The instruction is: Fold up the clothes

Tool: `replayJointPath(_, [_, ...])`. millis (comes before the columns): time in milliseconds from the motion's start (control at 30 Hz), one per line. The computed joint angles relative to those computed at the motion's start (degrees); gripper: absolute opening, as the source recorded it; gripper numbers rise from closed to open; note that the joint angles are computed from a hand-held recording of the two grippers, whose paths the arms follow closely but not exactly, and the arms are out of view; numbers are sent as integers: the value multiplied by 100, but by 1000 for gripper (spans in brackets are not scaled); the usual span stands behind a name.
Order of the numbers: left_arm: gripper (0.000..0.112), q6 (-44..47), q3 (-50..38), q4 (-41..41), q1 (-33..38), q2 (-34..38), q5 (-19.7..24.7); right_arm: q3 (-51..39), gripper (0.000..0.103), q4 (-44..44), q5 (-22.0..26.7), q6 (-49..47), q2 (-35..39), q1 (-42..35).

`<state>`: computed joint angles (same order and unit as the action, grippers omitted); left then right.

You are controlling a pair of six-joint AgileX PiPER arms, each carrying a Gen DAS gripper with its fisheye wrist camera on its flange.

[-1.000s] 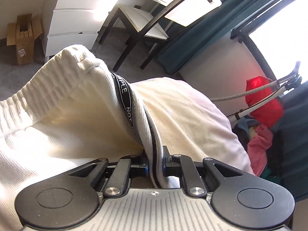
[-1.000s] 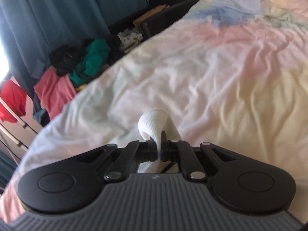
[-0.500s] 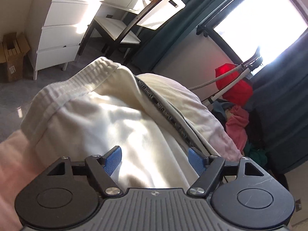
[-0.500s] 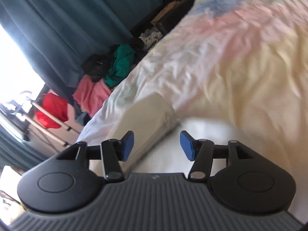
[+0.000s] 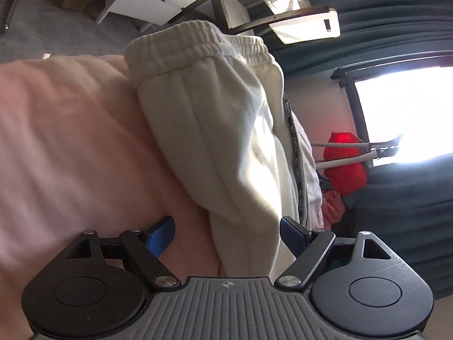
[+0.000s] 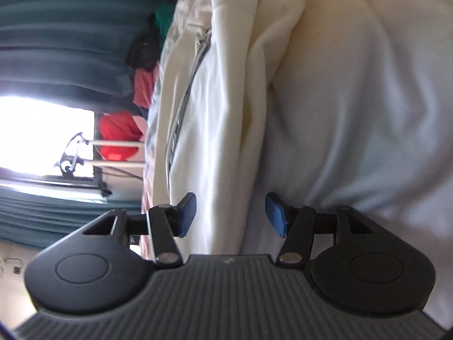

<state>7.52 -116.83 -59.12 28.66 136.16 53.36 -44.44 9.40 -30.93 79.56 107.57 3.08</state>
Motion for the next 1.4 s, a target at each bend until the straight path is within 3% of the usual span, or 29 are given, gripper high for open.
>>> replayJointPath(133, [65, -482, -619, 440, -243, 397, -691, -458, 54, 937, -470, -966, 569, 35])
replayJointPath(200, [51, -865, -906, 668, -305, 576, -916, -764, 40, 1673, -396, -1823, 746, 73])
replayJointPath(267, [27, -1383, -1432, 1062, -299, 823, -771, -994, 26, 2079, -265, -2325, 851, 8])
replayJointPath(300, [24, -1448, -1632, 1148, -276, 892, -663, -996, 17, 2081, -354, -2330, 883, -14])
replayJointPath(433, [13, -1161, -1615, 1032, -136, 600, -483, -897, 12, 2094, -475, -2475, 740, -49])
replayJointPath(667, [12, -1497, -2467, 1357, 146, 350, 473, 62, 11, 1862, -510, -2240, -284, 35])
replayJointPath(767, [12, -1039, -1840, 1221, 513, -187, 788, 496, 11, 1518, -221, -1816, -769, -31])
replayJointPath(833, [12, -423, -945, 989, 829, -742, 865, 868, 11, 1270, -79, -1515, -1134, -95])
replayJointPath(1033, [12, 1148, 806, 700, 1824, -1785, 1446, 2124, 11, 994, -293, -627, -1978, 114])
replayJointPath(1133, [14, 2053, 1589, 755, 1998, -2088, 1259, 2592, 11, 517, -604, -19, -2039, 24])
replayJointPath(1233, [18, 2975, 2322, 792, 2104, -2388, 939, 2609, 11, 161, -496, -24, -1974, -128])
replayJointPath(1400, [26, 3084, 2831, 1166, 2029, -2828, 682, 2577, 11, 258, -480, -312, -1912, -83])
